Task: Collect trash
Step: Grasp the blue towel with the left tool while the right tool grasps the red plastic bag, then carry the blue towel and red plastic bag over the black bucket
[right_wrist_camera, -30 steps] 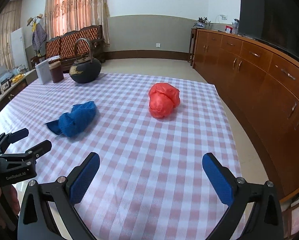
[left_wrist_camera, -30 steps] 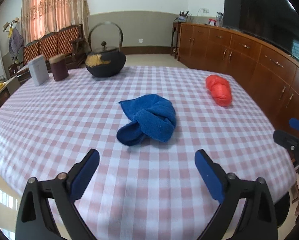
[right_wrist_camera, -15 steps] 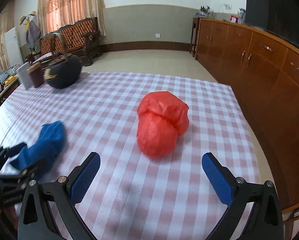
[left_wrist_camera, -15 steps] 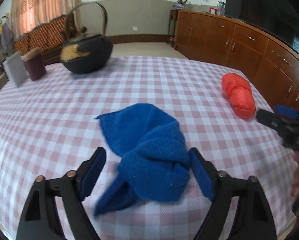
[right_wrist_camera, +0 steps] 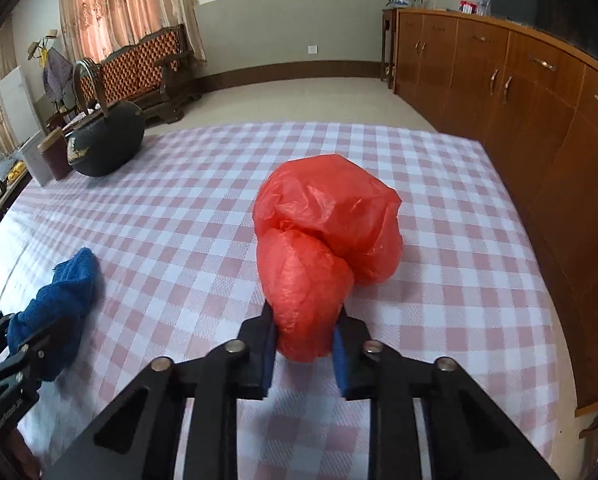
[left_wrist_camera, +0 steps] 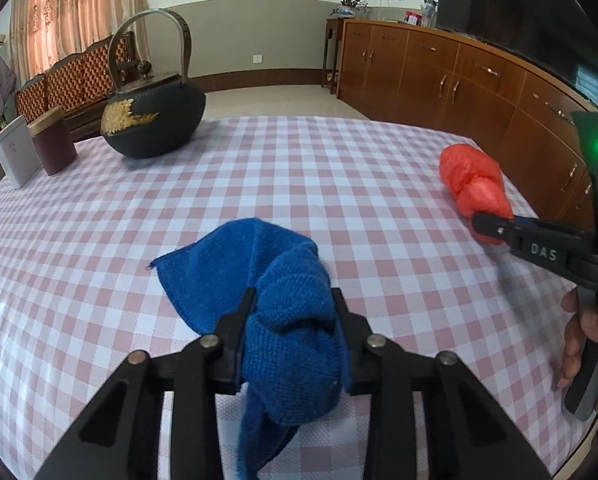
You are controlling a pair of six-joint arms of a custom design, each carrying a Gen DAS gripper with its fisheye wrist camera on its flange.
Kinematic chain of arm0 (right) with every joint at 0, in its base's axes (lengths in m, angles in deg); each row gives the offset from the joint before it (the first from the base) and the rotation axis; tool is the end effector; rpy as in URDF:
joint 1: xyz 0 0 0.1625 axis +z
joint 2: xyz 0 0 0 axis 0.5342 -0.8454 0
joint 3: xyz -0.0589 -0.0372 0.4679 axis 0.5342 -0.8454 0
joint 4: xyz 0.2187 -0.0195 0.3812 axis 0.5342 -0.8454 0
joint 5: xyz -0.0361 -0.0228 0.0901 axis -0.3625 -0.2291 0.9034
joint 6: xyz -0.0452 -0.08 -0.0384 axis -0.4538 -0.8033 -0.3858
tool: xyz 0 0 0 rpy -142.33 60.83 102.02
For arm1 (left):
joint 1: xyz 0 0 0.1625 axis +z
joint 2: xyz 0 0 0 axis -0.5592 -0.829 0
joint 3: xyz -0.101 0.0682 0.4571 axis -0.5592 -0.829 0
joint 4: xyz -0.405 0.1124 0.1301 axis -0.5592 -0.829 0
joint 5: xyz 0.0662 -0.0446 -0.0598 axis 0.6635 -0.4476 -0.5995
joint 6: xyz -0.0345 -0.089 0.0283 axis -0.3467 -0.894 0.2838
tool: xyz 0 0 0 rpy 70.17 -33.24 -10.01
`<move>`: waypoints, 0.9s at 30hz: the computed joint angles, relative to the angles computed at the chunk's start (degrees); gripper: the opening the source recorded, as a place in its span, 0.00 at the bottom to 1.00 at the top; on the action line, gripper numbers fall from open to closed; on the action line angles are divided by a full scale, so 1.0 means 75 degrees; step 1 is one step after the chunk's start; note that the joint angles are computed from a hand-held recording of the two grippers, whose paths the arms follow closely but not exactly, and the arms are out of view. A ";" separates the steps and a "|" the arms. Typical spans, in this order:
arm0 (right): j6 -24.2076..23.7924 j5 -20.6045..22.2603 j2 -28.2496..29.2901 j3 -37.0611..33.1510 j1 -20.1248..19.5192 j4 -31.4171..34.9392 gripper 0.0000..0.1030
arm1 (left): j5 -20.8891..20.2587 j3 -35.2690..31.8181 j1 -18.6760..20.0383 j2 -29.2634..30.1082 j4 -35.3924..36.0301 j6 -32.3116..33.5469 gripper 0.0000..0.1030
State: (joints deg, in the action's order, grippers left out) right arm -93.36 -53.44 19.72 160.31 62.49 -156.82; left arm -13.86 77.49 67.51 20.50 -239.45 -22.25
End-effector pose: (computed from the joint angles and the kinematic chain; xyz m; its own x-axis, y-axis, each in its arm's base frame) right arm 0.1311 -0.5218 0.1979 -0.7196 -0.2253 0.6568 -0.5589 0.7492 -0.3553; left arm -0.2528 -0.4254 0.0756 -0.7499 0.0354 -0.6606 0.4673 0.7353 -0.4909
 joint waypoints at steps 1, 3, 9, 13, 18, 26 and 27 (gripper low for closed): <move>-0.0014 0.0088 -0.0120 0.0127 0.0004 -0.0085 0.21 | -0.0025 0.0020 -0.0021 -0.0010 -0.0032 0.0010 0.33; -0.0121 0.0179 -0.0323 0.0367 0.0015 -0.0288 0.20 | 0.0006 0.0102 -0.0129 -0.0025 -0.0096 -0.0010 0.32; -0.0260 0.0230 -0.0957 0.1116 0.0206 -0.0689 0.19 | 0.0065 0.0291 -0.0438 -0.0077 -0.0235 -0.0098 0.32; -0.0261 0.0168 -0.1339 0.1634 0.0318 -0.0901 0.19 | 0.0030 0.0450 -0.0711 -0.0229 -0.0040 -0.0475 0.32; -0.0084 0.0207 -0.1975 0.2288 0.0354 -0.0971 0.19 | -0.0007 0.0644 -0.1145 -0.0340 0.0314 -0.0873 0.32; 0.0203 0.0167 -0.3056 0.3259 0.0395 -0.0953 0.19 | -0.0320 0.0856 -0.2006 -0.0415 0.0821 -0.1634 0.32; 0.0243 0.0153 -0.3160 0.3352 0.0413 -0.0980 0.19 | -0.0385 0.0875 -0.2102 -0.0419 0.0845 -0.1708 0.32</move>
